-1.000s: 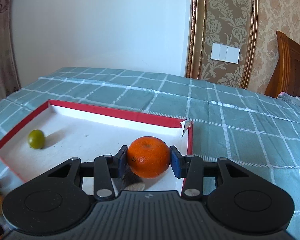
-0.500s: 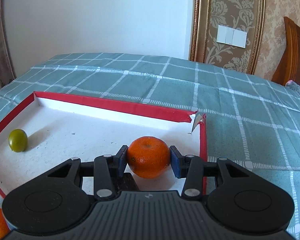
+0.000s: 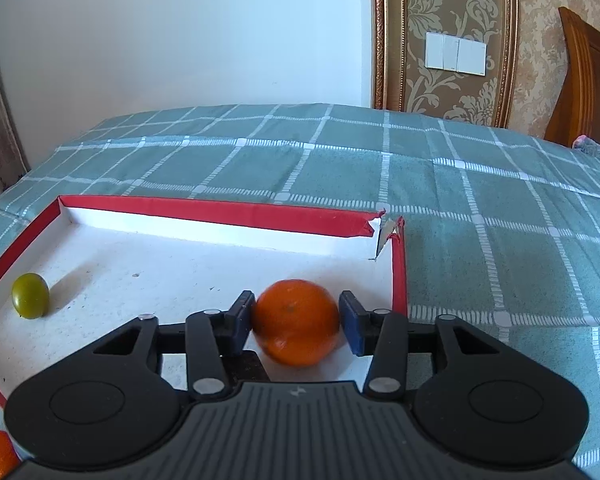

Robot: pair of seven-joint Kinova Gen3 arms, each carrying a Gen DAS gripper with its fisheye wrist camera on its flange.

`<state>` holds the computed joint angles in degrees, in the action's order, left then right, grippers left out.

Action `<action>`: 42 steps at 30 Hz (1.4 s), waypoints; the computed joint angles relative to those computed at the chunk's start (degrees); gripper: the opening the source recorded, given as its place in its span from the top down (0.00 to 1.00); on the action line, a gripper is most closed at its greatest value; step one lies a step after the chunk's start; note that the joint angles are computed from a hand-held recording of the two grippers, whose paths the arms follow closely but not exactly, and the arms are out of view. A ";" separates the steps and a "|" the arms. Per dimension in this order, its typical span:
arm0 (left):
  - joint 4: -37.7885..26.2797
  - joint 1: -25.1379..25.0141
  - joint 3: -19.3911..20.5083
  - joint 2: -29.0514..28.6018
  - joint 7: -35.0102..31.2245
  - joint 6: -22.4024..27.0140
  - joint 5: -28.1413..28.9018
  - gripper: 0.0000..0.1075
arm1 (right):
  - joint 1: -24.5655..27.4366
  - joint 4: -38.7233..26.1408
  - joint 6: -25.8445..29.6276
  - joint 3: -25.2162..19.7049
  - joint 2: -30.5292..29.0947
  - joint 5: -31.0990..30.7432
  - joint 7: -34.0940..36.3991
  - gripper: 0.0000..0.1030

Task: Organize fruits
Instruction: 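Carry the tangerine into the tray and open the right gripper, then withdraw the right tool from the tray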

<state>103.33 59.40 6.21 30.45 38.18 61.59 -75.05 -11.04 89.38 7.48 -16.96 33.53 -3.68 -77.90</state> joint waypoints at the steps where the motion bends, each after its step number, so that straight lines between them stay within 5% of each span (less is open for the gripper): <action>1: -0.07 0.00 0.01 0.04 -0.02 0.03 0.03 0.04 | 0.43 1.01 -1.31 -0.55 -0.35 -0.44 0.92 0.39; 4: -0.06 0.01 0.01 0.03 -0.05 0.03 0.04 0.04 | -2.85 5.35 -7.31 3.28 -2.45 1.03 -0.68 0.24; 14: -0.07 0.01 0.00 0.04 -0.02 0.03 0.02 0.04 | -2.01 10.37 -10.99 2.53 -4.62 5.35 -4.28 0.23; 27: -0.10 0.03 -0.01 0.06 -0.07 0.05 0.06 0.04 | 9.51 28.54 -25.05 -5.70 -13.58 15.33 -16.04 0.16; 32: -0.15 0.09 -0.02 0.12 -0.07 0.11 0.10 0.04 | 8.24 34.49 -29.35 -1.90 -15.95 18.50 -18.71 0.15; 42: -0.30 0.13 -0.04 0.20 -0.33 0.17 0.29 0.04 | 12.46 34.10 -23.85 -3.74 -15.74 32.64 -34.17 0.15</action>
